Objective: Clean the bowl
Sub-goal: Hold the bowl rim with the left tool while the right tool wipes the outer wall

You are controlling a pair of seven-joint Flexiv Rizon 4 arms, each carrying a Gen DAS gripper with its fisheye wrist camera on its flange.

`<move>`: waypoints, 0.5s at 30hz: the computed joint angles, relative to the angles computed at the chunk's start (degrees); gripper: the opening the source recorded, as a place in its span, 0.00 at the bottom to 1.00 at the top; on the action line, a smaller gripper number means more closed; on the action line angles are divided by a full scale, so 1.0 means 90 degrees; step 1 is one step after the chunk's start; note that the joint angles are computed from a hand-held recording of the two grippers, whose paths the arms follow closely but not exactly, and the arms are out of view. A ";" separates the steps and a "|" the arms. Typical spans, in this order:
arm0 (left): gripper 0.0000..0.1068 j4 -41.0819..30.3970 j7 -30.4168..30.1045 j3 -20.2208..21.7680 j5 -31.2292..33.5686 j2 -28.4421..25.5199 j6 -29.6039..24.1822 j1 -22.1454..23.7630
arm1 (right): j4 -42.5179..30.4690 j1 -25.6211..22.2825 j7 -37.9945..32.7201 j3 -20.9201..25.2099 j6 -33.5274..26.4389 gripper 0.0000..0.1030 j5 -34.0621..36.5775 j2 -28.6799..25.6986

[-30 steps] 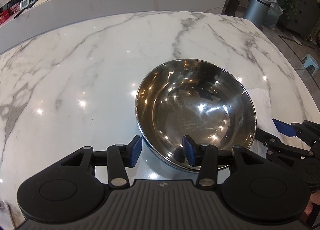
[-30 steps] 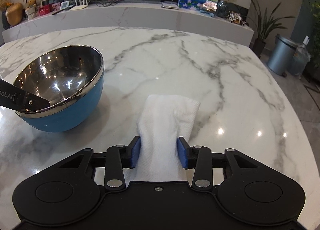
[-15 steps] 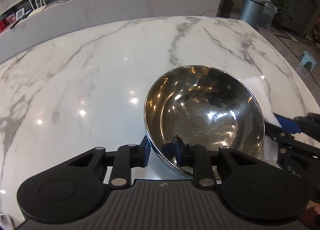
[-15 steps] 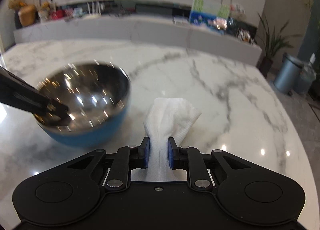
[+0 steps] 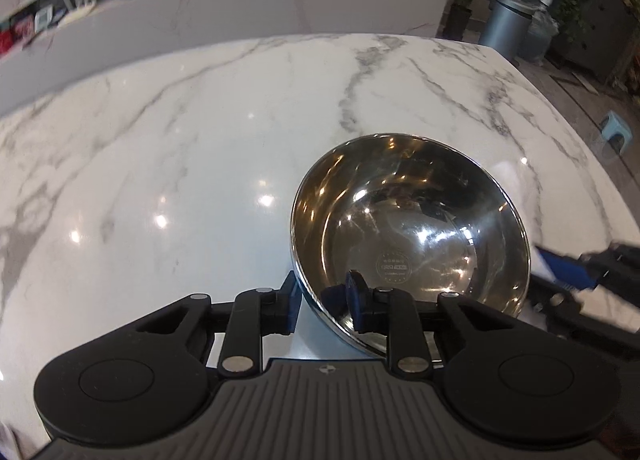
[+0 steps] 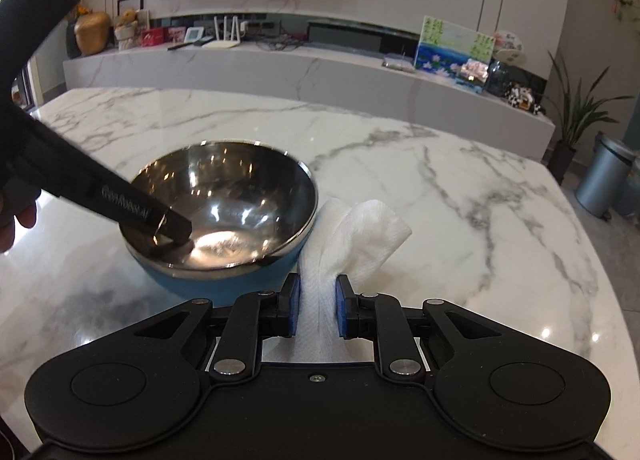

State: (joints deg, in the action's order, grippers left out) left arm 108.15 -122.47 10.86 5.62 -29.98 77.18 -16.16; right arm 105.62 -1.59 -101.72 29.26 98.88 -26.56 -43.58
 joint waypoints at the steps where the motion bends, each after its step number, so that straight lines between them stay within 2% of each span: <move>1: 0.43 0.0034 0.0013 -0.0080 -0.0091 0.0021 -0.0057 0.0063 | -0.0005 0.0009 -0.0007 -0.0005 -0.0049 0.16 -0.0010 -0.0003; 3: 0.47 0.0109 0.0088 -0.0239 -0.0231 0.0057 -0.0084 0.0190 | -0.0025 -0.0041 -0.0070 0.0085 -0.0257 0.16 -0.0028 -0.0022; 11: 0.46 0.0318 0.0398 -0.0550 -0.0630 0.0111 0.0058 0.0421 | -0.0018 -0.0048 -0.0561 0.0249 -0.0531 0.16 0.0340 0.0018; 15: 0.34 0.0209 0.0330 -0.0304 -0.0505 0.0064 0.0041 0.0201 | -0.0034 -0.0032 -0.0698 0.0260 -0.0551 0.16 0.0525 0.0042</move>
